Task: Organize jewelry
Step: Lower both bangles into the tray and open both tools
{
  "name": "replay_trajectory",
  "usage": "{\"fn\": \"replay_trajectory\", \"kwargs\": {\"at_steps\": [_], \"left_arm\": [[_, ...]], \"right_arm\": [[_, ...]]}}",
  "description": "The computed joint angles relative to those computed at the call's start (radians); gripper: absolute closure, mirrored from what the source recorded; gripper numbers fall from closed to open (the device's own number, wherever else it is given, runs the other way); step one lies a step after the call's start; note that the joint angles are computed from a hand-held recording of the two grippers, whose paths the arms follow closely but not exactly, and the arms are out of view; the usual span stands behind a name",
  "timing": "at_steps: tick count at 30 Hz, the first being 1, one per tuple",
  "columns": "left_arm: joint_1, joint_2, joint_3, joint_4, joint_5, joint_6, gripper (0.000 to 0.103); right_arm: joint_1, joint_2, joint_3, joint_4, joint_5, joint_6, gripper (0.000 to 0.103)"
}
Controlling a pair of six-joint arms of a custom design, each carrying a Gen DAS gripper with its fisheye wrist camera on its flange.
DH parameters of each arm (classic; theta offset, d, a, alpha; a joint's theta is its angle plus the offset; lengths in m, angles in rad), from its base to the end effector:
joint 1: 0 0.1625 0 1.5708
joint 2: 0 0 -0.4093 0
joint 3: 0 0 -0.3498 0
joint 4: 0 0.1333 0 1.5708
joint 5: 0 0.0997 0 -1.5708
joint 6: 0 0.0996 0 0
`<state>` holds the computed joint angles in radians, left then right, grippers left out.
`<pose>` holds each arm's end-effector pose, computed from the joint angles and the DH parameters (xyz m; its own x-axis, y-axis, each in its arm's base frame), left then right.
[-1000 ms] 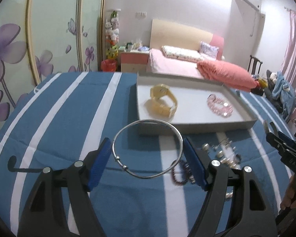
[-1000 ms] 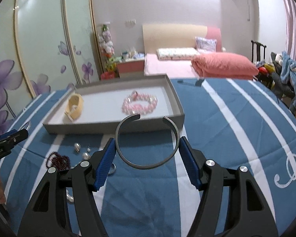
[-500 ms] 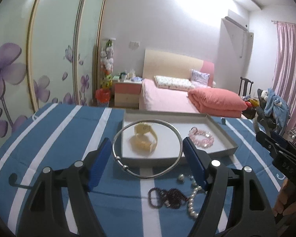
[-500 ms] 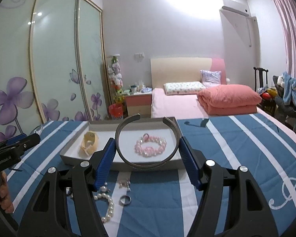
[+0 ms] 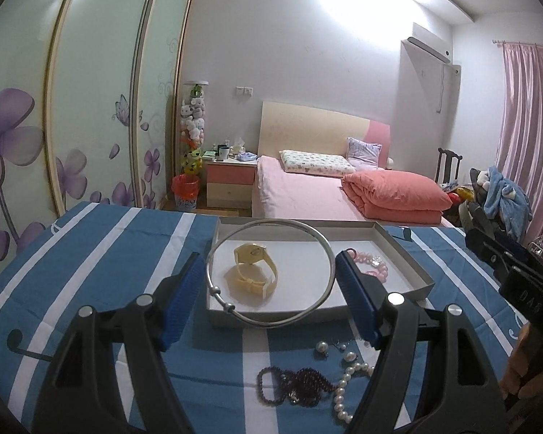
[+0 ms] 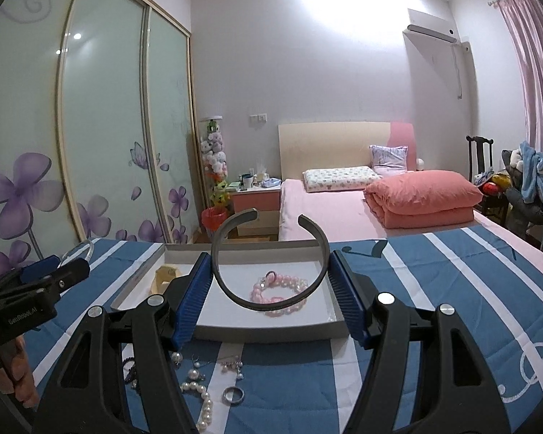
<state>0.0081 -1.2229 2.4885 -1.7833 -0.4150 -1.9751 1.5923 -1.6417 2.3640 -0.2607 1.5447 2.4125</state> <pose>-0.2573 -0.2265 0.1071 -0.7665 -0.1648 -0.6208 0.5334 0.3750 -0.7582 0.1418 -0.2752 0.2059 -0.7386 -0.3301 0.5878 -0.6726 0.3022 -0.6755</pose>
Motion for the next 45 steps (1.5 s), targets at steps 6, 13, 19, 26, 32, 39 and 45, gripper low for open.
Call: {"fn": "replay_trajectory", "kwargs": {"at_steps": [6, 13, 19, 26, 32, 39, 45], "left_arm": [[0.061, 0.023, -0.018, -0.056, 0.066, 0.064, 0.031], [0.167, 0.096, -0.024, -0.258, 0.153, 0.233, 0.031], [0.252, 0.156, -0.007, -0.525, 0.185, 0.418, 0.031], [0.307, 0.23, 0.005, -0.813, 0.208, 0.641, 0.031], [0.344, 0.291, 0.005, -1.01, 0.206, 0.782, 0.031], [0.383, 0.331, -0.008, -1.123, 0.181, 0.873, 0.03], [0.381, 0.338, -0.008, -1.147, 0.193, 0.892, 0.03]], "right_arm": [[0.014, 0.043, -0.026, -0.04, 0.014, 0.008, 0.038], [0.036, 0.154, -0.088, -0.071, 0.049, 0.002, 0.037], [0.048, 0.239, -0.147, -0.059, 0.076, -0.004, 0.037], [0.055, 0.294, -0.195, -0.035, 0.095, 0.02, 0.037], [0.058, 0.349, -0.235, -0.011, 0.119, 0.046, 0.037], [0.051, 0.368, -0.256, 0.025, 0.126, 0.051, 0.028], [0.044, 0.35, -0.26, 0.04, 0.112, 0.061, 0.028]]}}
